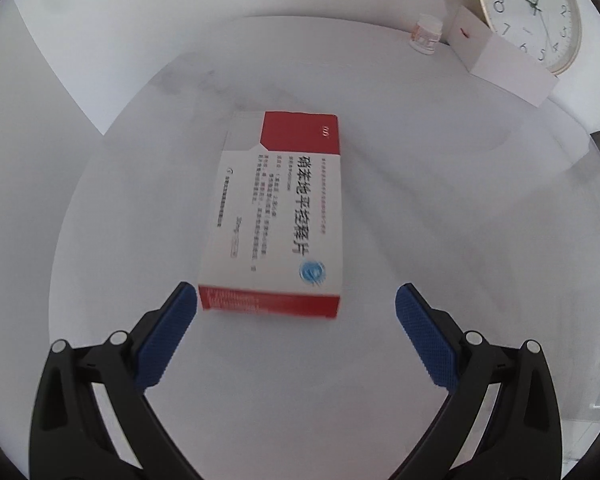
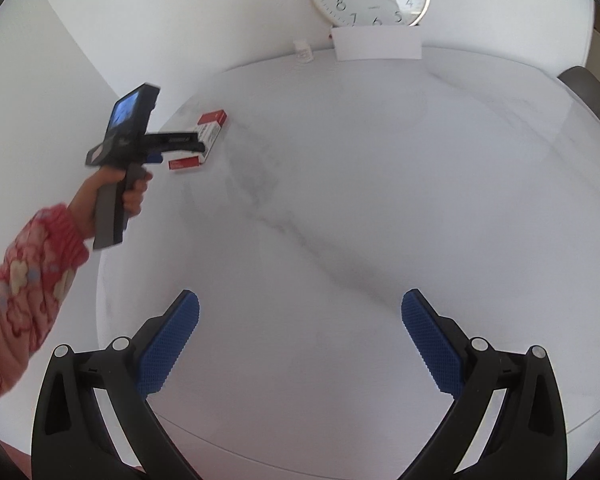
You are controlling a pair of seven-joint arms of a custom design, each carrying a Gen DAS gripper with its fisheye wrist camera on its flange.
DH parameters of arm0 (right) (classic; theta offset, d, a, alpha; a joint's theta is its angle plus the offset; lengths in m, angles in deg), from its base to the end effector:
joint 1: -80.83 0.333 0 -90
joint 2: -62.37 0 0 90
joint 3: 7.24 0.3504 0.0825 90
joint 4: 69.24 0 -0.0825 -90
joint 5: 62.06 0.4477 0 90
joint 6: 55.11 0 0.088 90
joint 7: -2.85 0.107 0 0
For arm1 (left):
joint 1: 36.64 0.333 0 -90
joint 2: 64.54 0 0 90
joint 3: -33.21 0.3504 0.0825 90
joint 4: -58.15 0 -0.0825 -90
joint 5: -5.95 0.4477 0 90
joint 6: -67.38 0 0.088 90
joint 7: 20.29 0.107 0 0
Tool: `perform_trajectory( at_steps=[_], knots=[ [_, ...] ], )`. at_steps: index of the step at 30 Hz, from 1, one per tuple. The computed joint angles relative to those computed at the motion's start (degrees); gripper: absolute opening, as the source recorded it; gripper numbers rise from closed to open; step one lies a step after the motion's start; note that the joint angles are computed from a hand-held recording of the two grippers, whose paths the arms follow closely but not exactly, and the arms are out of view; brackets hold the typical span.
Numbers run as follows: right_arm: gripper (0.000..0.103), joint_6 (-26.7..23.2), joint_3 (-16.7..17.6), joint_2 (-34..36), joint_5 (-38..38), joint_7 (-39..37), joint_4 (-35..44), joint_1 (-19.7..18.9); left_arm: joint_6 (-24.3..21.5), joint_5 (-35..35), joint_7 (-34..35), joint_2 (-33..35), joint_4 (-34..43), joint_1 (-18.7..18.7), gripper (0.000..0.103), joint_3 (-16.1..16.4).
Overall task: Collect trash
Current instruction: 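Reach the left tool to the red-white medicine box and close on it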
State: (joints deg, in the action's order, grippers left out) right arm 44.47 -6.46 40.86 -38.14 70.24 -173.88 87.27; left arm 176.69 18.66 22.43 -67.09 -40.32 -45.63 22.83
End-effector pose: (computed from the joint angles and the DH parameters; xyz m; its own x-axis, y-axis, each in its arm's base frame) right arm 0.4879 0.1006 0.7545 0.5196 -0.8127 -0.2639 -0.8252 -0.3972 -0.4016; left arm 0.6002 -0.1967 0.6403 0.4221 -0.9065 0.0095 -0.8584 -0.4030 -0.3173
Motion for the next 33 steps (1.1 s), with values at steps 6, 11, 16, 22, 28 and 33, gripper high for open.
perform_trajectory(
  at_steps=[6, 11, 16, 22, 28, 33],
  knots=[
    [0.100, -1.9, 0.5, 1.2, -1.2, 1.3, -1.2, 0.1, 0.0, -0.9, 1.3, 4.2, 2.5, 1.6, 0.095, 0.9],
    [0.100, -2.3, 0.5, 2.0, -2.0, 2.1, -1.4, -0.1, 1.7, -0.2, 2.9, 5.4, 2.6, 2.3, 0.096, 0.9],
    [0.100, -1.9, 0.2, 1.8, -2.3, 2.0, -1.8, -0.4, 2.1, 1.5, 0.8, 5.3, 2.9, 1.7, 0.080, 0.3],
    [0.100, -1.2, -1.3, -1.6, -2.0, 1.6, -3.6, -2.0, -1.2, 2.6, -3.3, 3.5, 5.2, -1.6, 0.080, -2.1],
    [0.100, -2.2, -4.2, -9.0, -2.4, 0.3, -6.6, -6.1, -6.6, 6.6, -7.9, 3.4, 12.7, -9.6, 0.080, -7.2],
    [0.100, -5.3, -8.3, -15.0, -3.3, -2.0, -8.1, -11.2, -13.3, 11.8, -10.5, 10.2, 25.6, -19.2, 0.080, -11.4]
  ],
)
